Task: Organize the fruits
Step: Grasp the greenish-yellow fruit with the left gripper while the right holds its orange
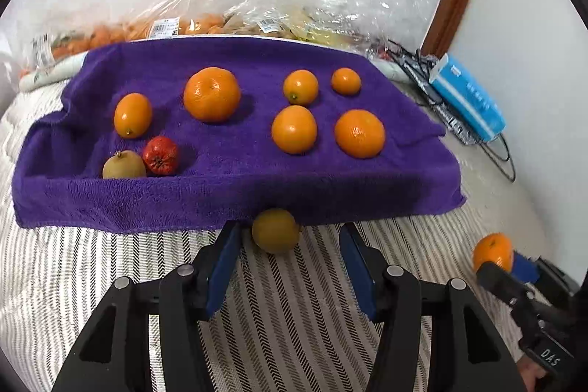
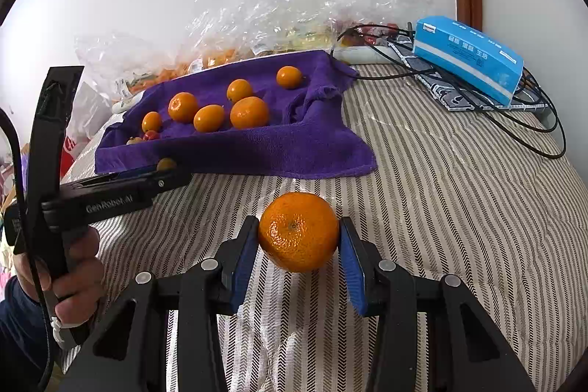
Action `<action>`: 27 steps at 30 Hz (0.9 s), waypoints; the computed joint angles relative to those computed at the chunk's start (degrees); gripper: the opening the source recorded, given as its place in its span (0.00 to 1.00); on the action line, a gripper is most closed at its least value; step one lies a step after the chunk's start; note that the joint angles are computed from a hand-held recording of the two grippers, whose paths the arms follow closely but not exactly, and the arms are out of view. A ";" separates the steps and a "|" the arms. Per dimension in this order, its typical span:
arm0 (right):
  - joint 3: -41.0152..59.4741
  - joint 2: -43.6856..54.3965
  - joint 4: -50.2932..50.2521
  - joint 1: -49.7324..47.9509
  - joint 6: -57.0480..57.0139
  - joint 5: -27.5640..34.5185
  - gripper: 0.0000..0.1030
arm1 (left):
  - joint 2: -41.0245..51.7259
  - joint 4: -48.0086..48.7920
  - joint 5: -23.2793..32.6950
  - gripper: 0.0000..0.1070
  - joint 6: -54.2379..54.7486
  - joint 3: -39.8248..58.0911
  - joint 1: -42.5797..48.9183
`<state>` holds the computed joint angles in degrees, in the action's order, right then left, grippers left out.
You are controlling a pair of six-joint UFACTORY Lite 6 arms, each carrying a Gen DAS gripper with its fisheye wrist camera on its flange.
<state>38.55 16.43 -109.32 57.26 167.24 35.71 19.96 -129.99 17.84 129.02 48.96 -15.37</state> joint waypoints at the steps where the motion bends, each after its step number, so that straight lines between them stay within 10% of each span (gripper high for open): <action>1: -0.24 -0.08 -0.52 -0.29 0.40 -0.19 0.42 | 0.18 0.58 0.19 0.50 -0.71 0.19 0.12; 7: 0.24 0.29 0.18 -0.47 -0.45 -0.56 0.42 | 0.36 -5.14 -2.02 0.50 4.62 0.68 -1.58; 12: 0.29 0.36 0.25 -0.69 -0.63 -0.89 0.42 | 0.57 2.54 0.84 0.25 -3.12 0.59 0.92; 27: -0.18 0.01 1.25 -0.27 -0.72 0.20 0.42 | -3.95 9.12 11.24 0.25 -6.65 -6.86 9.91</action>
<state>38.37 16.43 -108.07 56.99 166.52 35.91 16.01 -120.87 29.08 122.37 42.10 -5.45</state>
